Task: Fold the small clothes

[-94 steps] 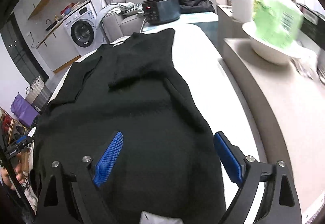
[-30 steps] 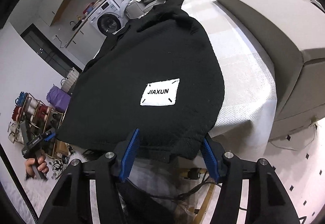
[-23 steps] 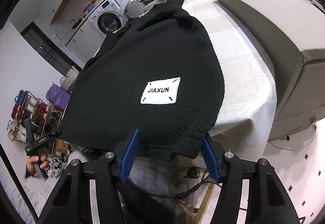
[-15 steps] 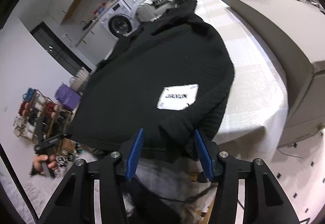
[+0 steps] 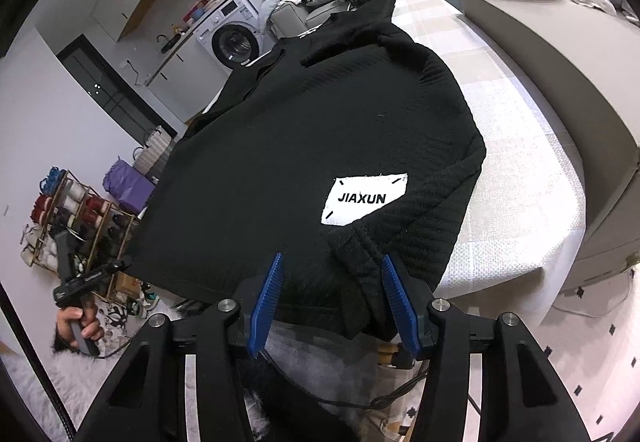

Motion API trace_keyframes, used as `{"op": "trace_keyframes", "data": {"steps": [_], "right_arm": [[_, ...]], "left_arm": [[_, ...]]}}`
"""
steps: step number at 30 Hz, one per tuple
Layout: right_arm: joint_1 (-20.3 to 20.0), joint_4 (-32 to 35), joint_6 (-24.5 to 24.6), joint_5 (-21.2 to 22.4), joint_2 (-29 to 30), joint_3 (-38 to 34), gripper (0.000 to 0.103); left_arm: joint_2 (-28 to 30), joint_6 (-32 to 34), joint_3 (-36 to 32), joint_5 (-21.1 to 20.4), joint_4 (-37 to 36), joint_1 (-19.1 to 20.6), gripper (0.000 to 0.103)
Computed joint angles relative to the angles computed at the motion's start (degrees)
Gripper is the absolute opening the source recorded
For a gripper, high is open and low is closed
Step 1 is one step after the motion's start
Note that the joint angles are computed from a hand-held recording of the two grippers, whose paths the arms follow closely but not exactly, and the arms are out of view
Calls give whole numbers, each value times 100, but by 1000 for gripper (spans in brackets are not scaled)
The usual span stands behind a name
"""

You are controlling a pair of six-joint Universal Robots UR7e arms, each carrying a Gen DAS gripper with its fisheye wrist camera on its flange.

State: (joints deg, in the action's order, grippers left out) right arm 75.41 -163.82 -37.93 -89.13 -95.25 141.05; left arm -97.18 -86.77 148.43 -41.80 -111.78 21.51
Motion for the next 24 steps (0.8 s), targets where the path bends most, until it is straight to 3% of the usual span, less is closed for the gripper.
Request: {"op": "trace_keyframes", "data": {"steps": [1, 2, 4, 5, 7, 9, 10, 12, 14, 15, 17, 19, 21, 22, 24], "right_arm": [[11, -35, 0, -32, 12, 0, 48], [45, -71, 20, -129, 48, -8, 32], [67, -254, 175, -317, 132, -18, 13], [19, -249, 231, -295, 127, -32, 6], [-108, -191, 344, -186, 42, -42, 4], [-171, -79, 265, -224, -89, -35, 4], [-205, 72, 259, -213, -148, -53, 10], [-288, 256, 272, -158, -265, -59, 27], [-317, 132, 108, -40, -354, 51, 62], [-320, 50, -50, 64, -381, 118, 65], [-214, -109, -232, 23, -285, 167, 69], [-10, -649, -228, -393, 22, 212, 70], [59, -1059, -307, -493, 136, 298, 71], [101, -1198, -302, -572, 179, 324, 68], [188, -1707, -285, -846, 341, 379, 49]], "left_arm": [[-69, -18, 20, 0, 6, -47, 4], [-169, -6, 49, 13, -20, -87, 4], [-325, -55, 90, 16, 29, -204, 4], [-351, -90, 86, 21, 85, -237, 4], [-408, -132, 103, 39, 122, -289, 4], [-461, -116, 143, -24, 35, -268, 4], [-442, -129, 147, -46, 27, -266, 4], [-350, -121, 145, -84, -48, -229, 4], [-284, -61, 160, -83, -184, -211, 4], [-281, -45, 154, -95, -185, -205, 4], [-271, 50, 169, -107, -333, -138, 4], [-238, 103, 165, -147, -439, -25, 4], [-184, 101, 142, -193, -467, 95, 4], [-152, 109, 140, -195, -495, 124, 4], [-48, 124, 129, -140, -542, 154, 4]]}}
